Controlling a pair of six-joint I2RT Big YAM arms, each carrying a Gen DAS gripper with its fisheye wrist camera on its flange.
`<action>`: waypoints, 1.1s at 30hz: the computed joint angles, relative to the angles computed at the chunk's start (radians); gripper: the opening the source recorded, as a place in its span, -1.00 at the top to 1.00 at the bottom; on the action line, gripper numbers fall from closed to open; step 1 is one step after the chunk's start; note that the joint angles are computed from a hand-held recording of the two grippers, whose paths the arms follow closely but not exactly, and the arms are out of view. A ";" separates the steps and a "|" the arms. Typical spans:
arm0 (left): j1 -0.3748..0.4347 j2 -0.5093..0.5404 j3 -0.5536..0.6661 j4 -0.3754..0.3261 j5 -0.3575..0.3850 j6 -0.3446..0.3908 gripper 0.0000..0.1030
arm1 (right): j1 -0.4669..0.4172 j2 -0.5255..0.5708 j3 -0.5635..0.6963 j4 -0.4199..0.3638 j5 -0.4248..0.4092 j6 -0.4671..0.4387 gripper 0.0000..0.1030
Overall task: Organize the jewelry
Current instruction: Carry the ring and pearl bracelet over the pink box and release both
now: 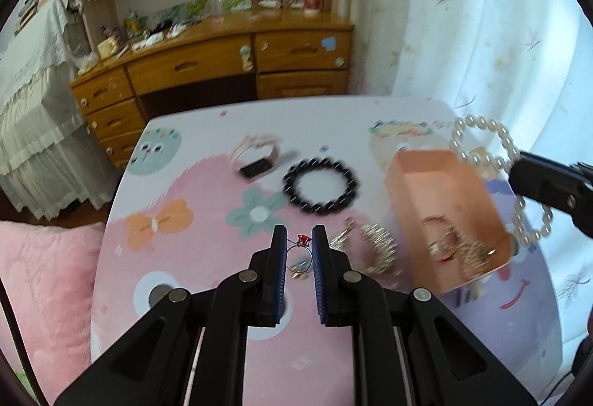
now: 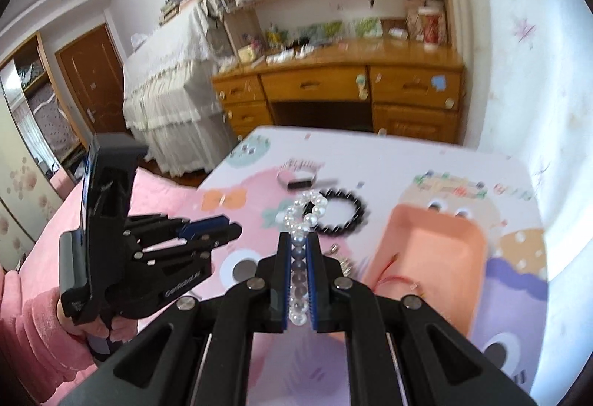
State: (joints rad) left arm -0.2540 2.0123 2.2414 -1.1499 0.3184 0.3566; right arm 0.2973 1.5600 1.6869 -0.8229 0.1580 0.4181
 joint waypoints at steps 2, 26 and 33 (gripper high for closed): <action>-0.010 -0.015 -0.012 0.018 0.016 -0.001 0.78 | -0.010 -0.029 -0.027 0.031 0.029 -0.023 0.86; -0.140 0.005 0.072 -0.087 0.161 -0.003 0.05 | -0.142 -0.101 -0.109 -0.035 0.006 0.012 0.73; -0.129 0.035 0.121 -0.115 0.112 -0.018 -0.01 | -0.146 -0.112 -0.124 -0.013 -0.016 0.030 0.28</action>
State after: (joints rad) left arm -0.3830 2.0472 2.3625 -1.2648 0.4308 0.3384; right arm 0.1509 1.4483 1.5626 -0.8359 0.1416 0.4483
